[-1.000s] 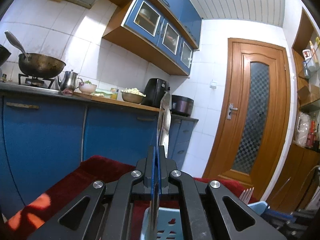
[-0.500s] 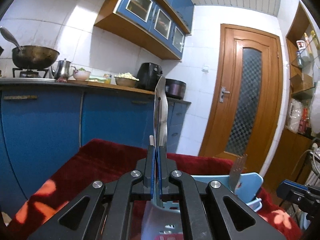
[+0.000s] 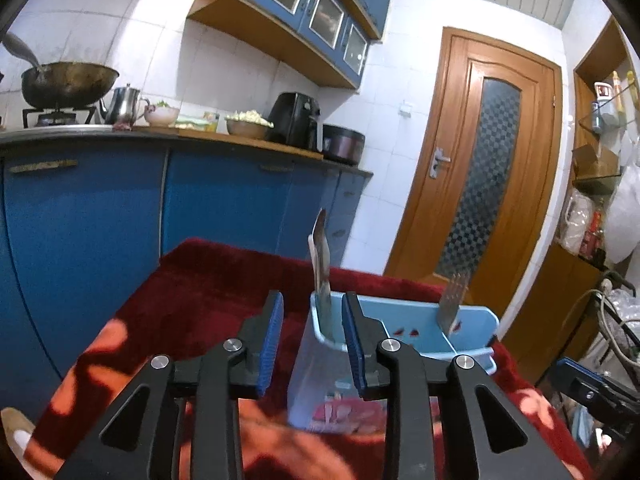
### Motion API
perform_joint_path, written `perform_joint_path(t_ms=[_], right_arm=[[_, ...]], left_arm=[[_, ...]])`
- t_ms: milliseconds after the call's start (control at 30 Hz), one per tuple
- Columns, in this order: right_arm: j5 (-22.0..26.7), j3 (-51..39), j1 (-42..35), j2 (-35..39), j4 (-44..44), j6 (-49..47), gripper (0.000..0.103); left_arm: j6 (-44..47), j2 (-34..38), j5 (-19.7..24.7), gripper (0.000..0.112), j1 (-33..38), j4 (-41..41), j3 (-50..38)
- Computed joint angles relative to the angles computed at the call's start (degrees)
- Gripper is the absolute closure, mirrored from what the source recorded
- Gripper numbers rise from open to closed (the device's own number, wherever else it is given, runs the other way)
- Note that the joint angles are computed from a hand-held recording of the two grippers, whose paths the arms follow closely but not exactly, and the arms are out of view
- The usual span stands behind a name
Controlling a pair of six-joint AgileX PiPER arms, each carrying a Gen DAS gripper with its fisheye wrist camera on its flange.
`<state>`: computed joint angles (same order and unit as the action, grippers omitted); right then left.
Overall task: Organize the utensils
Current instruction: 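Lower the knife and fork into the caddy and open both tools, then grasp a silver fork with the left tool while the right tool grasps the white plastic spoon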
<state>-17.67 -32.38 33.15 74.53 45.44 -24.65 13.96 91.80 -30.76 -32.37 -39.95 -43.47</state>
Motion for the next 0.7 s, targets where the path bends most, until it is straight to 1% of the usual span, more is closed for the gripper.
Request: perform_joint_path(t_ms=[67,133,233,300,400,467,500,633,700], right_arm=[[-0.2,0.5,0.9,-0.4,3.4,-2.5,0.075],[-0.6,1.3,1.8,-0.9,5.8,-3.8,0.075],[-1.0,1.7,3.3,-1.8,13.3,-9.6,0.075],[-1.2,2.7,4.0,-2.7,16.1,-11.2,0.074],[-1.7,3.5,5.3,-3.9,22.6,-15.6,0.073],[-1.9,3.9,6.1,-4.5,27.0,-18.7,0.072],[-2.1,4.1,6.7,-4.8,29.1,-20.0,0.072],[-3.0,4.9,8.9,-6.1,38.8,-26.7,0.071],[-3.5,5.5,10.0,-6.7,42.9,-28.8,0.070]], left_arm=[[1.5,-1.6,2.4,0.080,0.1,-1.2,0.7],[4.2,-3.3,3.9,0.080,-0.4,-3.7,1.7],[7.8,-6.0,6.3,0.080,-0.6,-7.1,3.2],[9.0,-7.9,7.7,0.080,-0.7,-8.5,4.4],[15.9,-10.3,9.8,0.080,-1.3,-15.1,5.7],[23.1,-12.0,11.3,0.080,-1.9,-21.8,6.5],[24.9,-12.4,11.9,0.080,-1.9,-23.4,6.7],[37.6,-15.1,13.3,0.080,-3.2,-36.4,8.1],[45.7,-16.0,13.8,0.080,-3.8,-44.7,8.4]])
